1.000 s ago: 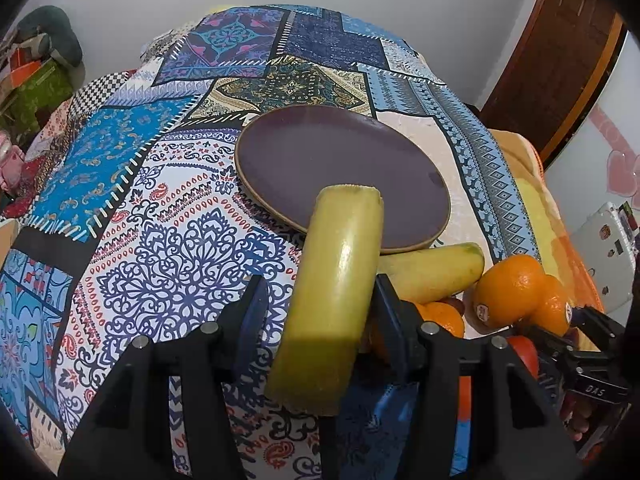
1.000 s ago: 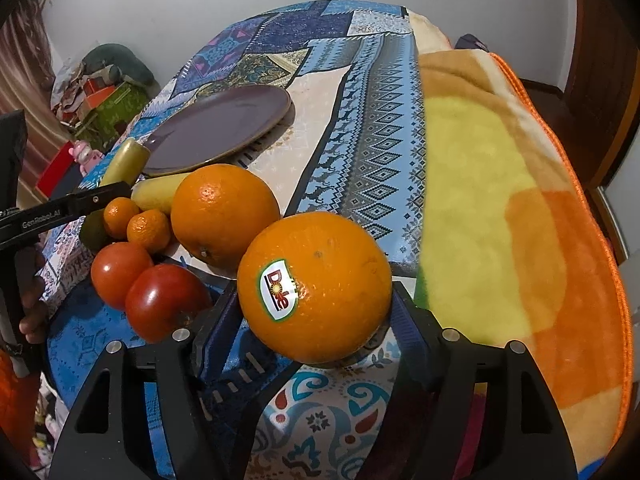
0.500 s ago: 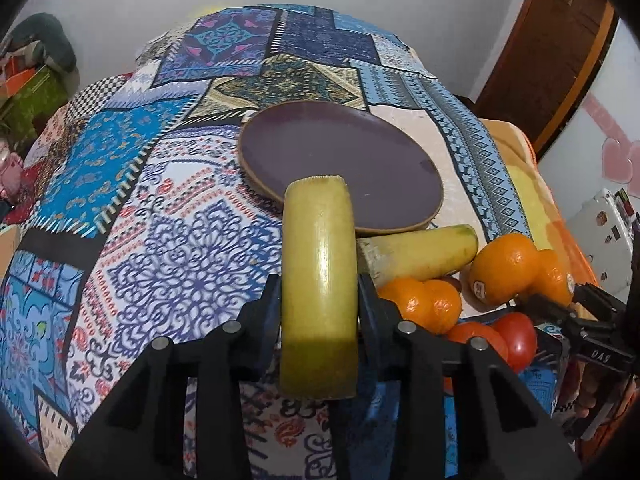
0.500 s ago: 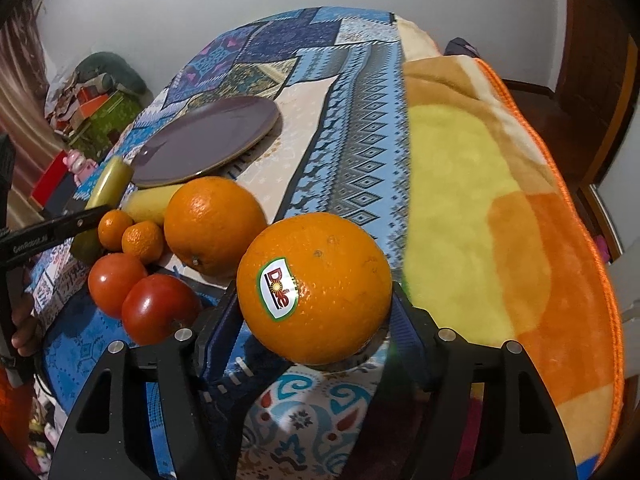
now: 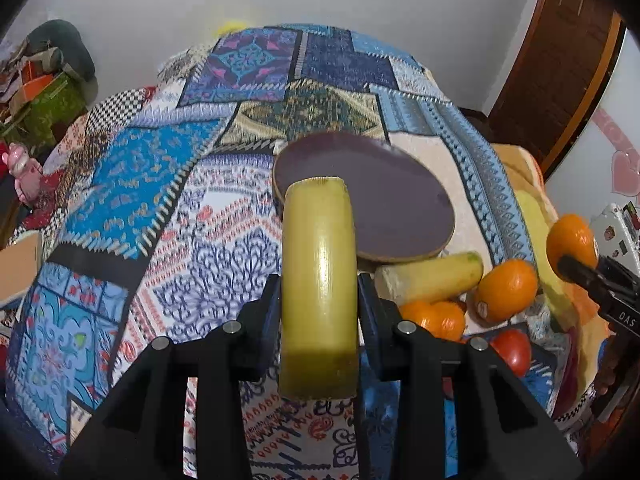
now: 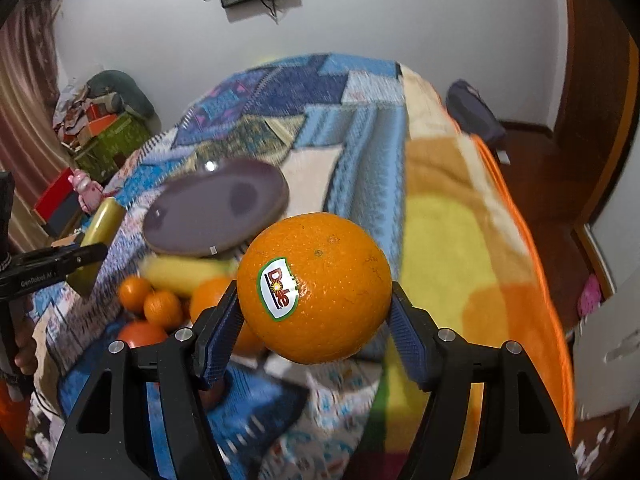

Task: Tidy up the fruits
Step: 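Carry both onto the purple plate and open both tools to release them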

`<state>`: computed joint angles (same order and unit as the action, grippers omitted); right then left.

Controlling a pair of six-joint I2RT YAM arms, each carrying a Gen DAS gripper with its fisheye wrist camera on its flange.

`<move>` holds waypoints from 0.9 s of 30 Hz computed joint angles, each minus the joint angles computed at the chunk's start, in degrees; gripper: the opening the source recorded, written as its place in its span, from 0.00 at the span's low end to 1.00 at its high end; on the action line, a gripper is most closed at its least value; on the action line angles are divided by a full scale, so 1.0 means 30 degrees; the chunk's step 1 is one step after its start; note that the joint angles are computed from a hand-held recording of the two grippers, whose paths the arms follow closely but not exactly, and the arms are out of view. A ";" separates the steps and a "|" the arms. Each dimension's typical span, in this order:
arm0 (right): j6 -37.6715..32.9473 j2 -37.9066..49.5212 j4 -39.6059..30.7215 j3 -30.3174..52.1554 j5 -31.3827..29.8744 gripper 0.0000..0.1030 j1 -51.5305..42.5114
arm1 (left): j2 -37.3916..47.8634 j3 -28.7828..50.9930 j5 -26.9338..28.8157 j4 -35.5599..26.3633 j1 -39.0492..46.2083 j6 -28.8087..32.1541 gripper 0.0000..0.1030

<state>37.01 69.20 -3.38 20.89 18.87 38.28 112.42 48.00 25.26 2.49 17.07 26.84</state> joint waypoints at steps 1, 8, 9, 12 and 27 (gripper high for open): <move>-0.0402 0.0297 0.0180 0.0366 0.0049 0.64 -0.0109 | -0.0109 0.0039 0.0027 0.0007 -0.0041 -0.0061 0.36; -0.3073 0.3287 0.2027 0.2656 -0.0855 0.64 -0.0966 | -0.0469 0.1065 -0.0045 -0.0120 -0.0883 -0.0891 0.36; -0.3400 0.3843 0.2289 0.2998 -0.1051 0.64 -0.1077 | -0.0414 0.1260 -0.0178 -0.0047 -0.1101 -0.1062 0.36; -0.4404 0.5693 0.2956 0.4209 -0.1695 0.64 -0.1536 | -0.0032 0.2007 -0.0454 0.0024 -0.1646 -0.1549 0.36; -0.7295 1.1926 0.2035 1.0168 -0.4362 0.64 -0.3189 | 0.4387 0.7775 -0.1281 -0.2126 -0.3207 -0.2842 0.36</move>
<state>15.12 104.98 2.72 51.40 5.79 28.71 125.58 71.33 21.42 -3.89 7.45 18.31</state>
